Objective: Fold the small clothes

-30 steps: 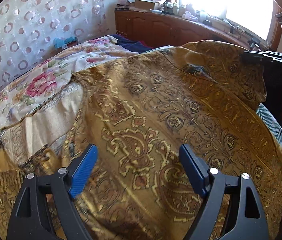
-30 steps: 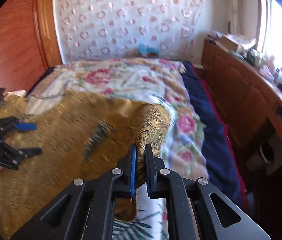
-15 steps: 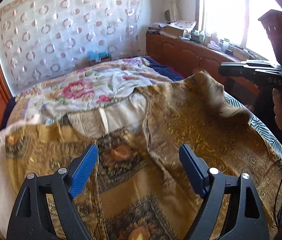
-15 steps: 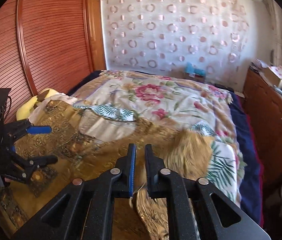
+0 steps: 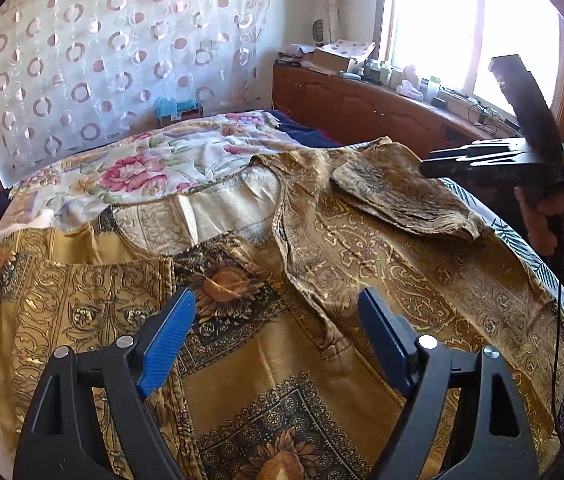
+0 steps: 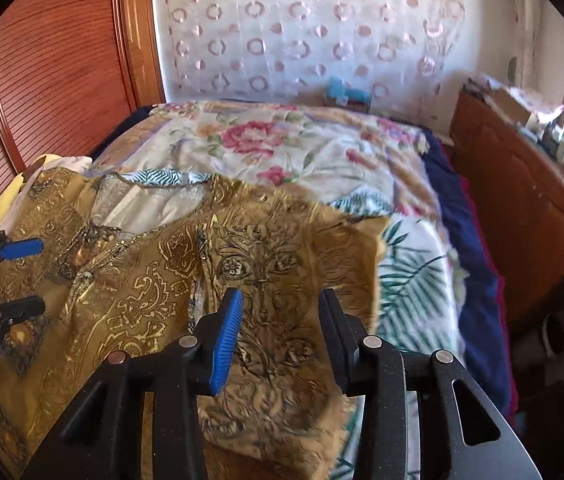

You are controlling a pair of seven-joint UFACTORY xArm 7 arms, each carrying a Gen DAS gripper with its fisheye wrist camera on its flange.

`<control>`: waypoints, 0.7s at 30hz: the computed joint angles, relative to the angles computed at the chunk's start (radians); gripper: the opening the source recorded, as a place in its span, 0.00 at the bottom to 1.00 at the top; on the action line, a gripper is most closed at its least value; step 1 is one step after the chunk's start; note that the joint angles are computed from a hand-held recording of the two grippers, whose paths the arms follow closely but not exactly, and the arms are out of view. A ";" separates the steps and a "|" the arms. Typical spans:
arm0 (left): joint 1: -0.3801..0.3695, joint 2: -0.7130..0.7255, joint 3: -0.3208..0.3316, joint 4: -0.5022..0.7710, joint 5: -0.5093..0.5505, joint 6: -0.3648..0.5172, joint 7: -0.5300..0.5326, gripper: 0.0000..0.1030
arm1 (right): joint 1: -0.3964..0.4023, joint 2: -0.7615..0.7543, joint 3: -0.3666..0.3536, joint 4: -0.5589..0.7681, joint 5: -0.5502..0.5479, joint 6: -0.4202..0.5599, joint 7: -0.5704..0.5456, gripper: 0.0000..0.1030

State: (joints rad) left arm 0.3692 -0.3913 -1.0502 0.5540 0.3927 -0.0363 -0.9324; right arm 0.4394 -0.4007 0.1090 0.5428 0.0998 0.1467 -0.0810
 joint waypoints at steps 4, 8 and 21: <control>-0.030 0.002 0.034 -0.015 -0.003 0.000 0.002 0.82 | -0.020 0.135 0.050 0.097 -0.023 0.001 0.041 0.40; -0.044 -0.004 0.049 -0.027 -0.004 0.002 -0.002 0.82 | -0.012 0.186 0.055 0.160 -0.027 0.060 0.037 0.40; -0.061 0.008 0.054 -0.020 0.023 0.017 -0.013 0.82 | -0.003 -0.108 0.060 -0.053 -0.029 0.126 0.003 0.40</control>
